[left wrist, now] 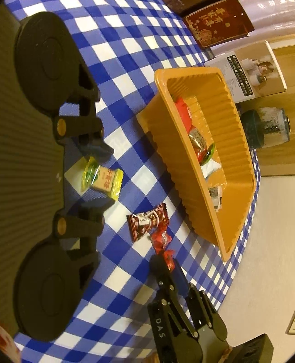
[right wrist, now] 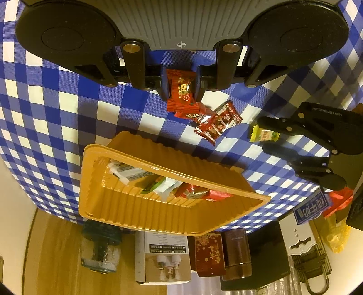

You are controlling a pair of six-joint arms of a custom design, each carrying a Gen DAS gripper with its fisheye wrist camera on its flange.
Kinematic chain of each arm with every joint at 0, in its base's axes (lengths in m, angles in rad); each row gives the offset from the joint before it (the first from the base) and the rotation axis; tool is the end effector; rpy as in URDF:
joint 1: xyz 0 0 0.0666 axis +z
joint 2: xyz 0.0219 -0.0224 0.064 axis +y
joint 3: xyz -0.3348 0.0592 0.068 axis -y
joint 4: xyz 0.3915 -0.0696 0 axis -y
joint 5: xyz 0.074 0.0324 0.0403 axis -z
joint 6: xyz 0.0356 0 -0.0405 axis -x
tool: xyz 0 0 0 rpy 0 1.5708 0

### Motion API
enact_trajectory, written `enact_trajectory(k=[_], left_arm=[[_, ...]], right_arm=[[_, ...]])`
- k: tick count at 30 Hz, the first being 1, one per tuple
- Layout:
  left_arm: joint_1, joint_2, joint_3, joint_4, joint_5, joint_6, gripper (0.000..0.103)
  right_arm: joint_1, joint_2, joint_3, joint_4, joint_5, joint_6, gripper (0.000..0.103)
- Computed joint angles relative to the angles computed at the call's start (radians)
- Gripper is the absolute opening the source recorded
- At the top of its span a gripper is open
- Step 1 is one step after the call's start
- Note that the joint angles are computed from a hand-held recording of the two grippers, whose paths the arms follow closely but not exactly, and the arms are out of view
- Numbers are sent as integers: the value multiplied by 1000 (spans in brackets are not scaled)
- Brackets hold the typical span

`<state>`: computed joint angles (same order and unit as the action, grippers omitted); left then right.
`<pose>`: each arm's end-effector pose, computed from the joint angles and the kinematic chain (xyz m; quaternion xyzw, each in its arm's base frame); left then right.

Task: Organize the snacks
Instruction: 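Grasp the yellow-green candy with the left tool while the right tool grasps red-brown candies, then carry the yellow candy over the tray while the right tool carries the red candies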

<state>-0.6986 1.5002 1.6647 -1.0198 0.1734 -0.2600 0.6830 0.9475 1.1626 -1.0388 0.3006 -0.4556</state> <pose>0.3968 -0.3418 0.4510 0.4572 0.8140 -0.1551 0.3228 0.2686 0.2045 0.4463 -0.0502 0.9208 0.0771 0.3790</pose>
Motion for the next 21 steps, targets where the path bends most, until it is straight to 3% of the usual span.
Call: enact_trajectory(k=[4,15,21], left_arm=[[-10,3,8,-9,-5,22,20],[-32,-6,26,-60,-92,224,19],[-38,-29,33,-51,-129,313,19]], right_arm=[[4,0,2,-6,9,-17,24],[28,2,23,-6,37,-74,24],[52,8,51,-13,70,-110,24]])
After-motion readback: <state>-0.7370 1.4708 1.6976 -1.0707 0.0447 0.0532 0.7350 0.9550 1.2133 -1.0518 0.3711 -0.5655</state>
